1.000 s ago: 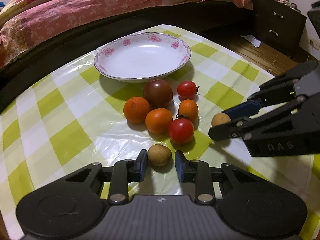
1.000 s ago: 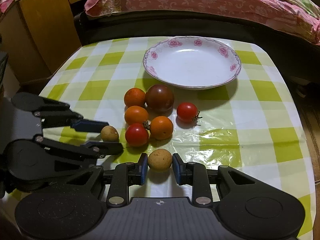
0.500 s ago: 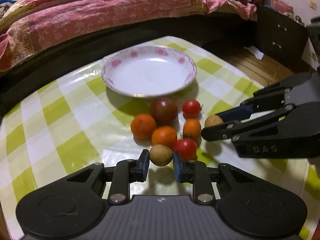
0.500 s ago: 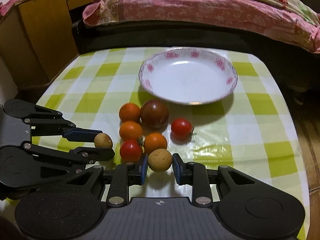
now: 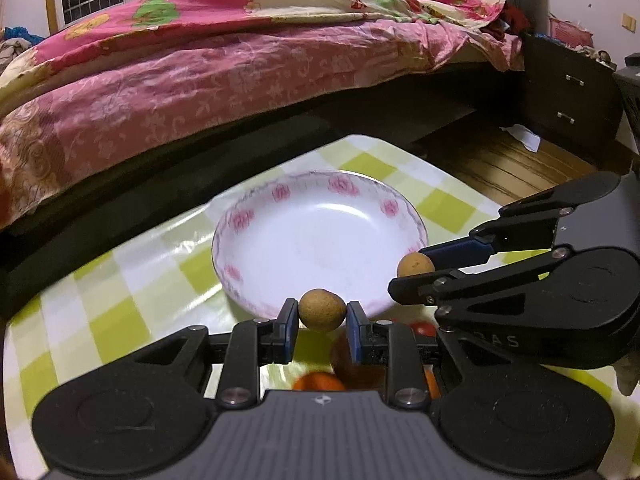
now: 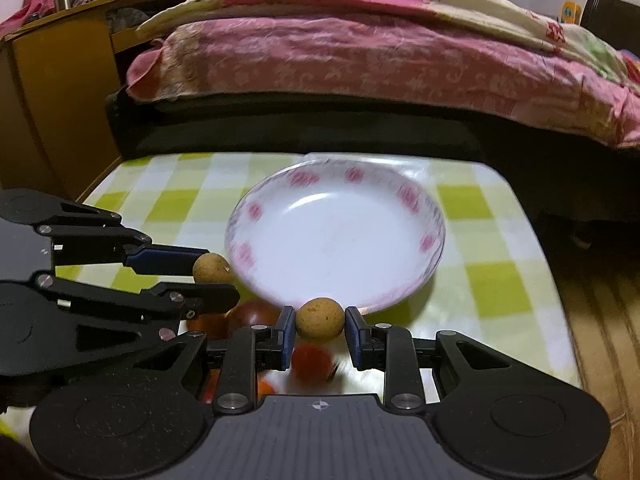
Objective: Organize fruits
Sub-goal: 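Carry both brown fruits over the flowered plate with both tools, then open both tools to drop the brown fruits into the plate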
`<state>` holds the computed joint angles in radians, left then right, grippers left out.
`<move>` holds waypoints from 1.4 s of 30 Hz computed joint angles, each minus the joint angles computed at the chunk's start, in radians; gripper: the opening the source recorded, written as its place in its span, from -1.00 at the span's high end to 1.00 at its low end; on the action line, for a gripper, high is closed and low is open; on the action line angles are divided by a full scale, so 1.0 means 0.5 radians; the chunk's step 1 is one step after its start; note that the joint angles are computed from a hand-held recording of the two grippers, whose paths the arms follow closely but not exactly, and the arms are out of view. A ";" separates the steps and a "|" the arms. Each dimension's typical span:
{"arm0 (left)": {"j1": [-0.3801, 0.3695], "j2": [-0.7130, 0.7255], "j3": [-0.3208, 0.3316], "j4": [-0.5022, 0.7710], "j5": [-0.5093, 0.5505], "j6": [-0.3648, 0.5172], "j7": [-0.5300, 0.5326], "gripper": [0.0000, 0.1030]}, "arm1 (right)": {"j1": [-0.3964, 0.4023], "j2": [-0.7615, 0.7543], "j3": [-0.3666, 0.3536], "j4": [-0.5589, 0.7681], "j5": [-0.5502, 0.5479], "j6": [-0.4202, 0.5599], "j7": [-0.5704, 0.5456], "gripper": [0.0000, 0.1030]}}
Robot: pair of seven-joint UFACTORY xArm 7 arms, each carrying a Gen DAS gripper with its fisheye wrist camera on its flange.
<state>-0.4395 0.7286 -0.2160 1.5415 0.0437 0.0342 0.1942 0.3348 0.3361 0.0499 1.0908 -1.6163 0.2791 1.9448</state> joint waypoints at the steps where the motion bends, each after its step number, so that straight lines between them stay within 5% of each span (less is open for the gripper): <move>1: -0.005 0.032 0.004 0.049 0.000 0.013 0.000 0.36 | -0.005 0.016 -0.007 0.023 -0.003 0.005 -0.013 0.54; 9: -0.052 0.171 0.050 0.250 -0.008 0.100 -0.015 0.36 | -0.039 0.113 -0.046 0.129 -0.003 -0.025 -0.066 0.54; 28: -0.080 0.205 0.091 0.288 0.005 0.115 -0.061 0.34 | 0.039 0.220 -0.151 0.219 0.232 -0.053 -0.294 0.53; 42: -0.064 0.166 0.088 0.232 0.007 0.054 -0.100 0.25 | 0.075 0.192 -0.179 0.194 0.184 -0.024 -0.240 0.41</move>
